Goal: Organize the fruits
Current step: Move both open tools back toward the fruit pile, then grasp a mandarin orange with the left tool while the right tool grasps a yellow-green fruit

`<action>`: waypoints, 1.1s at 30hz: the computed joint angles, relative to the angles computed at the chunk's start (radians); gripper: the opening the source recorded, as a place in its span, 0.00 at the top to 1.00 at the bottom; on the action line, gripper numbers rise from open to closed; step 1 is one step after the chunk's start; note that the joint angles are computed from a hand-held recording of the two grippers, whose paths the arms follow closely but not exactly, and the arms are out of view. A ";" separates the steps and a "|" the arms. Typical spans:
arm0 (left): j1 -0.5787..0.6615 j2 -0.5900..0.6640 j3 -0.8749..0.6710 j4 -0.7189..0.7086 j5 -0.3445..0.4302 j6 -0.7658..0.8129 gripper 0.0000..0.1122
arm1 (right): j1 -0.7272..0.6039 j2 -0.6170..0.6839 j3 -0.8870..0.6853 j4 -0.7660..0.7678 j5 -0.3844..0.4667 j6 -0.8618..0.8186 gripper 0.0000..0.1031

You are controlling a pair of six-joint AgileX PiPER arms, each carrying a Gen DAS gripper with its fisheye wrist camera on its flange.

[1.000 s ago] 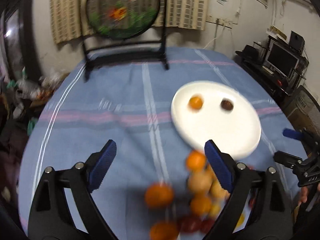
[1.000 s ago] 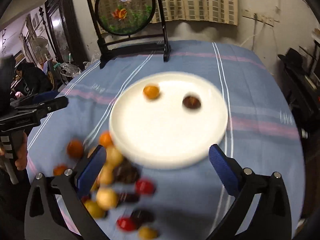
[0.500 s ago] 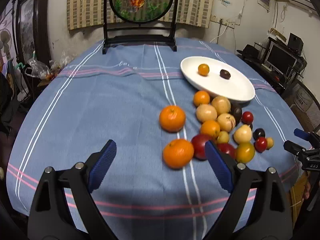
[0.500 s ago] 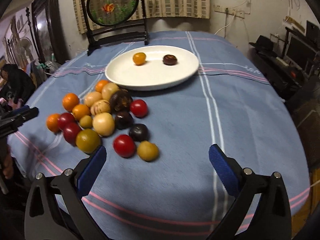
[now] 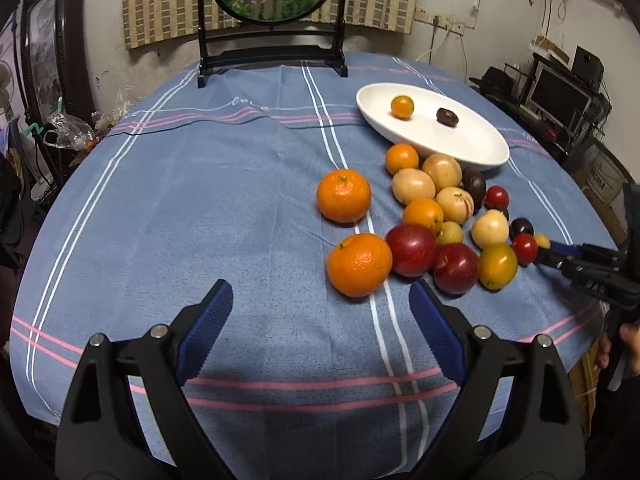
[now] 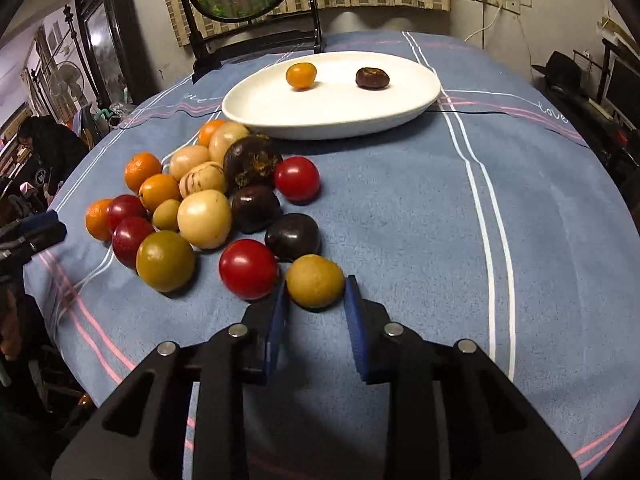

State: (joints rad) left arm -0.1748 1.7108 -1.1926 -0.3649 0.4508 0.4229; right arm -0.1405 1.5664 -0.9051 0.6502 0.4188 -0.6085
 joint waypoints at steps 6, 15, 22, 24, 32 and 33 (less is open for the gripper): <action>-0.032 0.059 -0.030 0.029 -0.017 0.003 0.19 | -0.048 -0.078 0.037 0.052 0.041 -0.030 0.71; -0.042 0.182 -0.129 -0.052 0.011 0.102 0.65 | -0.072 -0.059 0.023 0.130 0.094 -0.085 0.71; -0.012 0.175 -0.110 -0.169 0.026 0.203 0.67 | -0.055 -0.036 0.010 0.123 0.093 -0.072 0.71; -0.006 0.173 -0.110 -0.181 0.030 0.204 0.67 | -0.052 -0.039 0.015 0.136 0.094 -0.079 0.71; 0.017 0.124 -0.066 -0.215 0.008 0.217 0.68 | -0.053 -0.060 0.023 0.160 0.097 -0.105 0.71; 0.018 0.116 -0.059 -0.216 0.004 0.221 0.68 | -0.053 -0.060 0.024 0.166 0.098 -0.111 0.71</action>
